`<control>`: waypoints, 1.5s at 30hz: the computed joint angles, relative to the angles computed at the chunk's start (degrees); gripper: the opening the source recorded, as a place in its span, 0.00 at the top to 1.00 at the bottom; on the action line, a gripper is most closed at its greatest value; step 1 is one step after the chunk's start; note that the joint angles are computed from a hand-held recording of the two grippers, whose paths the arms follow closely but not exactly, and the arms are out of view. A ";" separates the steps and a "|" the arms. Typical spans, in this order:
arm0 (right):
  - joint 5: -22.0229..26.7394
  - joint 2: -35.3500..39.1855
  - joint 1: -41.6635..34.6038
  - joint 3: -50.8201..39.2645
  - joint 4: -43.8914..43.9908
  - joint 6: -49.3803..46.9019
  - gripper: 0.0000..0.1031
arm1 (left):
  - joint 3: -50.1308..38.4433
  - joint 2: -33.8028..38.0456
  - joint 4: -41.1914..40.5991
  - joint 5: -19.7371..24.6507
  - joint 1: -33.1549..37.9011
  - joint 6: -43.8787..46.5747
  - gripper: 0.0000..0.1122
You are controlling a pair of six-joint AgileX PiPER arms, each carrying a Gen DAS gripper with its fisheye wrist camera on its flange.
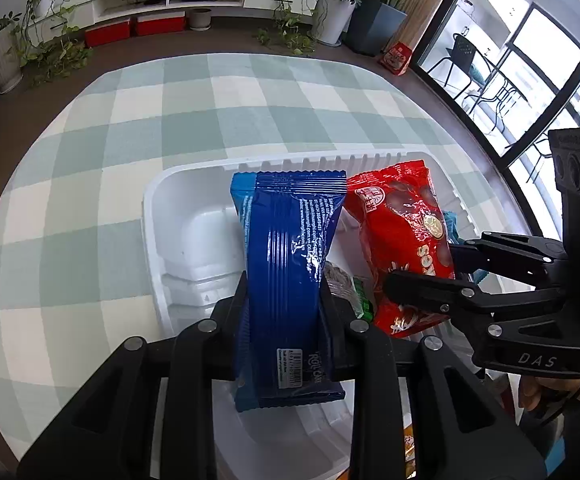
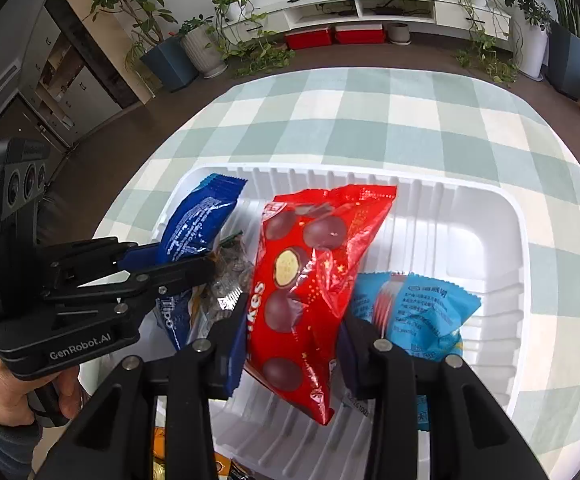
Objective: Organize snacks
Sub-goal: 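Carry both packets over the white tray and lower them in, then open both tools and lift them away from the tray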
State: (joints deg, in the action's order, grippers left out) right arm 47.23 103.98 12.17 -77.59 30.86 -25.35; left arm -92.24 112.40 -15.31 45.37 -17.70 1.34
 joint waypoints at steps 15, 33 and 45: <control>-0.96 -1.79 -0.09 0.77 -0.88 1.91 0.46 | -0.26 -0.87 3.20 -0.01 -1.88 -1.34 0.44; -1.66 -10.22 -4.13 5.84 6.42 -1.23 0.30 | 3.62 -6.78 6.23 -2.03 -3.01 -4.61 0.14; 18.49 -24.85 -25.45 18.20 36.92 -16.94 0.01 | 22.79 -30.51 22.04 -10.63 -5.87 -20.46 0.09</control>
State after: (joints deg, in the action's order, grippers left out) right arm 65.72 79.13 -13.27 -59.39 67.78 -42.29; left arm -69.45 81.89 6.73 34.74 -23.57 -19.12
